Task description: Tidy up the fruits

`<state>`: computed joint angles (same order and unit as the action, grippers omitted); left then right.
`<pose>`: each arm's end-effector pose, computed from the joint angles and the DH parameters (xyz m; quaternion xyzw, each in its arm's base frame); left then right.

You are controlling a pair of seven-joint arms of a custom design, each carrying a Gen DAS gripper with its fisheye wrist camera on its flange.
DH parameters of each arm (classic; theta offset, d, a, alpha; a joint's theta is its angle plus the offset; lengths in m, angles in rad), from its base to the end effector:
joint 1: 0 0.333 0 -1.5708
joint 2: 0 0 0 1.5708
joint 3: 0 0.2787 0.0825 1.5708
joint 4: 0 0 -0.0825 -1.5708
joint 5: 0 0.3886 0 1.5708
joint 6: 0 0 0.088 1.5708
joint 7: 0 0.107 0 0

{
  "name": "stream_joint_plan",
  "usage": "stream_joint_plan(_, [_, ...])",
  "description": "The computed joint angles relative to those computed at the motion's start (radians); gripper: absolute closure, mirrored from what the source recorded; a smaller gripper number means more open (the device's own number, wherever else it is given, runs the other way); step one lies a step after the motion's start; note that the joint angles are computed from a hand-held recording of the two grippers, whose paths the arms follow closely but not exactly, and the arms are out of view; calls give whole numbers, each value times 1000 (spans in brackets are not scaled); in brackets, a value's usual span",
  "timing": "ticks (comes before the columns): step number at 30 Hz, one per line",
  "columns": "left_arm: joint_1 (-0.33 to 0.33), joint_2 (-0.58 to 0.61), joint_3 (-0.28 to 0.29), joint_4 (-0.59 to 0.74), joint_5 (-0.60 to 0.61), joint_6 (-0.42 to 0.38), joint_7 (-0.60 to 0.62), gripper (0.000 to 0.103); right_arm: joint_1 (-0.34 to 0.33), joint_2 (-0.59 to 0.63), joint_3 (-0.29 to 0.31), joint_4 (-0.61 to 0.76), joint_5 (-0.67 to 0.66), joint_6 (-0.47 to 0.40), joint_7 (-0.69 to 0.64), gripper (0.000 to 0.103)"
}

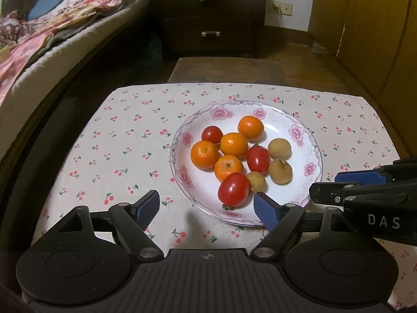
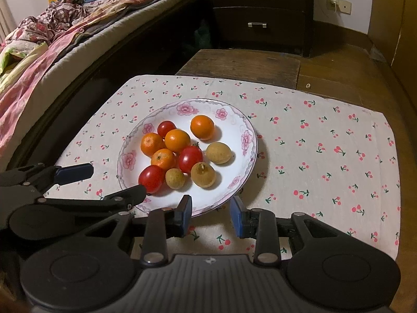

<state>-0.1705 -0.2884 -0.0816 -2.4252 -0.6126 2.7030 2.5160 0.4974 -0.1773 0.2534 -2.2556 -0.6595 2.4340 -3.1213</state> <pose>0.4893 -0.1065 0.4365 -0.3913 0.8598 -0.2844 0.1635 0.3887 0.3637 0.4330 -0.5247 0.7911 -0.1910 0.2499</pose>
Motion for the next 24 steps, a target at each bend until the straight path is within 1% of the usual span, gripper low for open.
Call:
stream_joint_plan(6, [13,-14,-8,-11,30,3,-50,13,1,-8,4,-5,-5,3,13,71])
stream_joint_plan(12, [12,-32,0,-28,31,12,-78,11,2,-14,8,-7,-11,8,25,70])
stream_joint_plan(17, [16,-45,-3,-44,51,33,-108,5,5,-24,13,-14,-12,6,37,68])
stream_joint_plan(21, [12,-60,4,-58,60,40,-115,3,7,-30,17,-19,-10,7,49,67])
stream_joint_plan(23, [14,-67,3,-68,70,49,-124,0,9,-34,21,-22,-10,6,58,67])
stream_joint_plan(24, [14,-73,4,-73,72,54,-125,0,10,-36,23,-24,-11,5,66,66])
